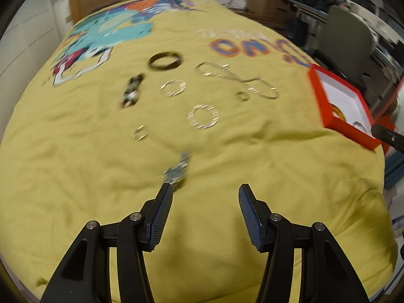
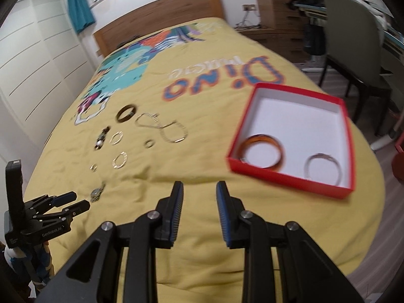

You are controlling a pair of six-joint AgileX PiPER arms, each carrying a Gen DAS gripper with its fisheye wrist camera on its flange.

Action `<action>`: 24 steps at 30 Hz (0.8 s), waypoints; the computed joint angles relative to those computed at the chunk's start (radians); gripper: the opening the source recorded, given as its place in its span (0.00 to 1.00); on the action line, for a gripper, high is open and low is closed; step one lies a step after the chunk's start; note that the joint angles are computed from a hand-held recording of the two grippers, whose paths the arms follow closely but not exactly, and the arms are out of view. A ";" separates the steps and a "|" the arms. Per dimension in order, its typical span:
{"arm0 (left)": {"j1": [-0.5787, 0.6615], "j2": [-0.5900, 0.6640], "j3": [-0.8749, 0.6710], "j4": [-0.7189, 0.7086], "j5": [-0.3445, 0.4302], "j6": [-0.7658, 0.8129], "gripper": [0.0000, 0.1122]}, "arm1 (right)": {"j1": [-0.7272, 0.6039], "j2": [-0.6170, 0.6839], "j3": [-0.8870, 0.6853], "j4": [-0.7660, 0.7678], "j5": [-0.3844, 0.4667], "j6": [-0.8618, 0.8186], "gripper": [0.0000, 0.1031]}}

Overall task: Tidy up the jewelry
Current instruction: 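Grasp the silver watch with the left gripper while the right grasps a small ring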

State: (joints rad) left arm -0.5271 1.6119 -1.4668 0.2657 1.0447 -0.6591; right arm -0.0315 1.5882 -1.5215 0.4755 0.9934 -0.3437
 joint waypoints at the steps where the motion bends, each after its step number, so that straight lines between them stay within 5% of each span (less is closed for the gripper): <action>1: 0.012 -0.012 0.024 -0.003 -0.013 -0.002 0.48 | 0.017 0.002 0.004 -0.002 -0.003 0.002 0.25; 10: 0.110 -0.011 0.103 -0.064 -0.100 0.050 0.47 | 0.139 0.134 -0.072 -0.022 -0.016 0.023 0.25; 15: 0.170 0.044 0.102 -0.142 -0.136 0.133 0.35 | 0.183 0.246 -0.172 -0.026 -0.006 0.034 0.25; 22: 0.198 0.089 0.083 -0.187 -0.169 0.196 0.34 | 0.239 0.409 -0.355 -0.030 0.028 0.052 0.25; 24: 0.200 0.097 0.077 -0.199 -0.175 0.220 0.27 | 0.249 0.447 -0.403 -0.034 0.036 0.062 0.25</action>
